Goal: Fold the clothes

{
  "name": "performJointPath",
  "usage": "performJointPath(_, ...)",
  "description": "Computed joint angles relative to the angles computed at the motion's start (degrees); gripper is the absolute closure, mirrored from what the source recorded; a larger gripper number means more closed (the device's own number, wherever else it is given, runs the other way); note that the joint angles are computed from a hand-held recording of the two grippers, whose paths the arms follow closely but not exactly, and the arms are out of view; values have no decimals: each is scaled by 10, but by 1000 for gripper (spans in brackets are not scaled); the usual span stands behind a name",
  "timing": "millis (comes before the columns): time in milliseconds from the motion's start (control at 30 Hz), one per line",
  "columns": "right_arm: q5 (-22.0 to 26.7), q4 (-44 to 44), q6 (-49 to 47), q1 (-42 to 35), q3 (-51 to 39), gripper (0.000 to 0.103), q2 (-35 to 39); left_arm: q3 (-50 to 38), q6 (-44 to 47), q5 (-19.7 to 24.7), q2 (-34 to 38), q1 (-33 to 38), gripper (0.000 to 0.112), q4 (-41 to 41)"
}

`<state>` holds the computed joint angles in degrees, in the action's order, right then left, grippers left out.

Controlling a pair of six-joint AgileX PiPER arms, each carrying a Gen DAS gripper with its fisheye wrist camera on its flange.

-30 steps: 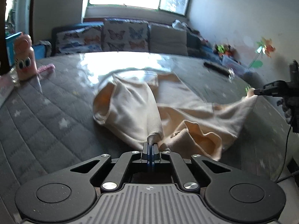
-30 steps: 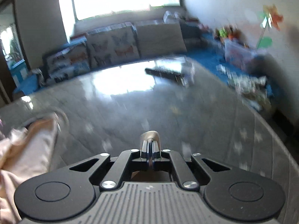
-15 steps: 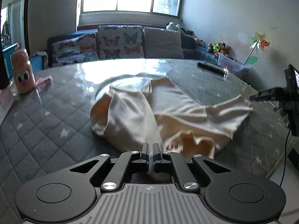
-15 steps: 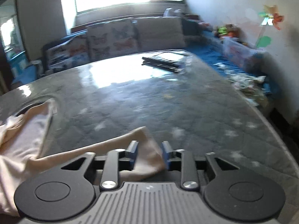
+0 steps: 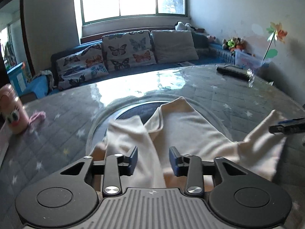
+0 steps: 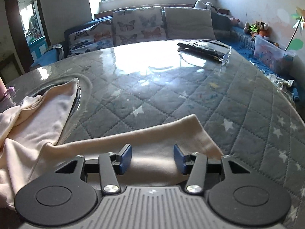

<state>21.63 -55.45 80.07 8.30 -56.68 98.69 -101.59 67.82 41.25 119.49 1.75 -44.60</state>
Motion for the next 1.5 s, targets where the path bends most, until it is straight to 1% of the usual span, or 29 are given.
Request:
performJointPath(67,-4,-10,5,2,3,47,0,-44,-51,-8,34,-23,70,50)
performJointPath(167,-9,-12,1,4,3,41,3,-96,-136,-33,78,-54,70,140)
performJointPath(233,-12,-7,-7,2,2,38,4,-112,-172,-49,97,-67,71,189)
performJointPath(267,-15,-4,-11,1,1,37,5,-120,-187,-56,106,-72,74,212)
performJointPath(333,-21,-2,-14,-3,2,36,4,-126,-193,-60,113,-69,104,220)
performJointPath(433,-23,-7,-8,-3,4,36,4,-122,-173,-60,105,-48,109,185)
performJointPath(533,-18,-10,-5,0,2,36,6,-92,-132,-74,74,-16,109,122)
performJointPath(600,-15,-12,-2,1,0,35,7,-81,-119,-75,57,12,110,86)
performJointPath(800,1,-25,10,11,-6,34,13,-7,-62,-84,-11,110,110,-23)
performJointPath(867,10,-29,13,16,-11,32,17,25,-46,-82,-32,144,110,-47)
performJointPath(967,25,-34,18,25,-19,30,26,68,-37,-85,-52,191,109,-56)
performJointPath(1067,33,-30,15,28,-26,29,30,77,-54,-60,-48,231,109,-32)
performJointPath(1100,35,-27,13,29,-28,29,32,76,-59,-49,-44,243,107,-22)
performJointPath(1200,41,-9,-5,28,-35,29,33,71,-92,-36,-34,258,101,38)
performJointPath(1233,43,-2,-13,28,-38,29,34,61,-104,-22,-28,261,100,58)
performJointPath(1300,49,21,-38,28,-46,29,36,46,-98,8,-24,270,94,66)
performJointPath(1333,52,34,-52,28,-50,30,36,46,-86,17,-27,272,90,62)
performJointPath(1400,50,51,-73,27,-56,30,33,49,-45,34,-38,275,86,30)
performJointPath(1500,41,82,-116,26,-69,30,28,51,3,63,-53,273,86,-15)
